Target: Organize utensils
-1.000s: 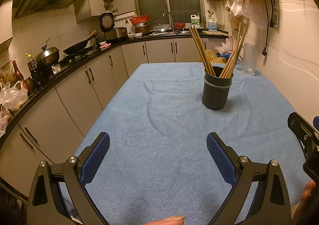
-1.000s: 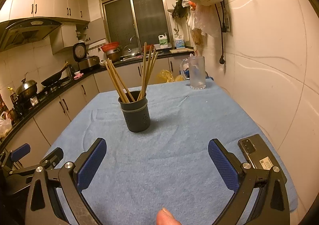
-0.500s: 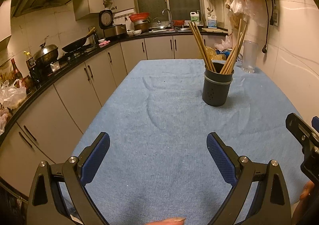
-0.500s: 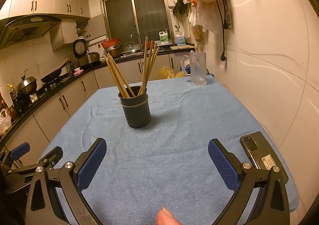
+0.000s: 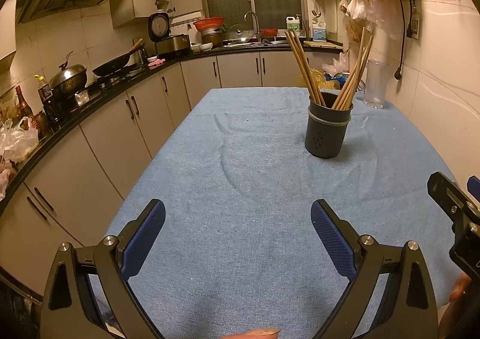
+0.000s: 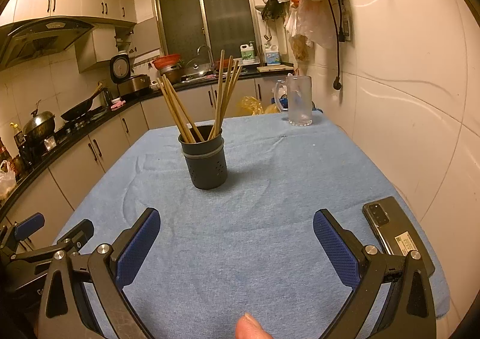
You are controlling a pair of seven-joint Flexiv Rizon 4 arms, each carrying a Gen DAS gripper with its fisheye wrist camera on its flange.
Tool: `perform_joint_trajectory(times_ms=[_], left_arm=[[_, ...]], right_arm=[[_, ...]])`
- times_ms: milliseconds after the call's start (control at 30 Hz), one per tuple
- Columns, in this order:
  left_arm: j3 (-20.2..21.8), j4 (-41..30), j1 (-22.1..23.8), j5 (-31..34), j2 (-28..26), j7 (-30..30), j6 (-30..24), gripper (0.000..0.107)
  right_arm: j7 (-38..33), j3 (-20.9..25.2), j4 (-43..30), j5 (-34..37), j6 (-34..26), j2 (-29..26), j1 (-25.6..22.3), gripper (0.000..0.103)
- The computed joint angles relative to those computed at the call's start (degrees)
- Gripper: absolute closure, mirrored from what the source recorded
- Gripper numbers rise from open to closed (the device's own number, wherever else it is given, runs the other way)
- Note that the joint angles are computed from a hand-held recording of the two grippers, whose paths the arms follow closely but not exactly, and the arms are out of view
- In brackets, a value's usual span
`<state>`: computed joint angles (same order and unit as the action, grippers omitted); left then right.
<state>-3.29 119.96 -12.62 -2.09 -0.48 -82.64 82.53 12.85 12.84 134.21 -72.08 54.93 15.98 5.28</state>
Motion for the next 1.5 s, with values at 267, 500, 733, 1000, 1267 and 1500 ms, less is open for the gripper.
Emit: perform_joint_trajectory(times_ms=[267, 500, 733, 1000, 1267, 1500], left_arm=[[0.0, 0.3, -0.1, -0.9, 0.0, 0.8, 0.1, 0.01], [0.0, 0.5, -0.1, -1.7, 0.0, 1.5, 0.1, 0.01], [0.0, 0.6, -0.1, -1.5, 0.0, 1.0, 0.1, 0.01], [-0.1, 0.8, -0.2, -2.4, -0.1, 1.7, 0.1, 0.01], [-0.1, 1.1, -0.2, -3.7, -0.4, 3.0, 0.2, 0.01], [-0.1, 0.3, -0.1, -4.2, -1.5, 3.2, -0.5, 0.01]], right_arm=[[0.0, -0.2, 0.1, -0.2, 0.4, -0.3, -0.1, 0.0], [-0.3, -0.3, 0.3, -0.2, 0.7, -0.5, -0.1, 0.0], [-0.6, -0.2, 0.3, 0.1, 0.6, -0.6, 0.1, 0.0], [-0.7, -0.1, 0.2, 0.6, 0.3, -0.9, 0.3, 0.0], [-0.8, -0.2, 0.1, 1.2, 0.3, -1.3, 0.6, 0.0], [-1.5, -0.7, -0.1, 2.1, 0.9, -2.4, 0.5, 0.0]])
